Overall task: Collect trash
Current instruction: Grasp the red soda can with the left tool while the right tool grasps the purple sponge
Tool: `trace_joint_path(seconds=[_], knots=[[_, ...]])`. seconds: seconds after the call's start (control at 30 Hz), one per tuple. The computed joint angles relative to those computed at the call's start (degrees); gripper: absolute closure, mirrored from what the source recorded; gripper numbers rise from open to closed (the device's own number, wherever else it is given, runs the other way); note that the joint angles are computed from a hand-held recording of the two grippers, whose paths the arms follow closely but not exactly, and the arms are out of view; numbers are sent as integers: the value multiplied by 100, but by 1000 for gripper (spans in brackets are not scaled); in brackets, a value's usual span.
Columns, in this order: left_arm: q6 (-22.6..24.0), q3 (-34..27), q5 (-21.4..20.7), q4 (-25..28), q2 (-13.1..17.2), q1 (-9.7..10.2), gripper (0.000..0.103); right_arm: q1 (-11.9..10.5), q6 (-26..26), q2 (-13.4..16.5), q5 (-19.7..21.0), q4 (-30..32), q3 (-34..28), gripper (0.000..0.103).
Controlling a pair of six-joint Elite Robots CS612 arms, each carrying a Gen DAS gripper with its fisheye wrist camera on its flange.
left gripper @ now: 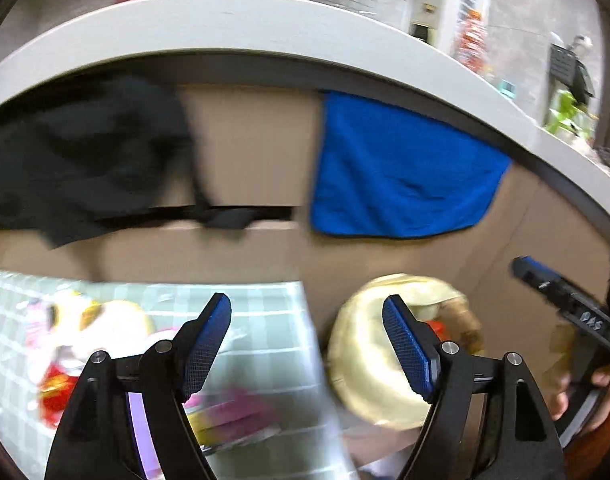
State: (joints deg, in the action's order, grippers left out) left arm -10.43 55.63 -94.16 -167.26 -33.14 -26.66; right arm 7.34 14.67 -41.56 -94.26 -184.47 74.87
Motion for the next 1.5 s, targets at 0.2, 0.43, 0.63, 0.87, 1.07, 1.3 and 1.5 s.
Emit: trace_joint_path(seconds=[0.2, 0.43, 0.63, 0.87, 1.07, 1.3, 1.5], knots=[[-344, 814, 620, -857, -389, 288, 25, 245, -335, 87, 109, -229, -207, 40], [-874, 1395, 760, -1230, -536, 585, 25, 511, -404, 352, 299, -17, -612, 39], [-1049, 1634, 489, -1446, -500, 737, 25, 618, -487, 537, 766, 562, -954, 39], [-1248, 1368, 263, -832, -221, 833, 25, 721, -704, 626, 829, 918, -1101, 39], [-1918, 977, -34, -458, 105, 943, 25, 735, -725, 690, 996, 1178, -1190, 39], [-2378, 673, 54, 128, 283, 940, 29, 741, -707, 754, 1039, 1365, -1226, 39], [-2719, 635, -76, 338, 263, 984, 46, 728, -625, 810, 1167, 1482, -1274, 39]])
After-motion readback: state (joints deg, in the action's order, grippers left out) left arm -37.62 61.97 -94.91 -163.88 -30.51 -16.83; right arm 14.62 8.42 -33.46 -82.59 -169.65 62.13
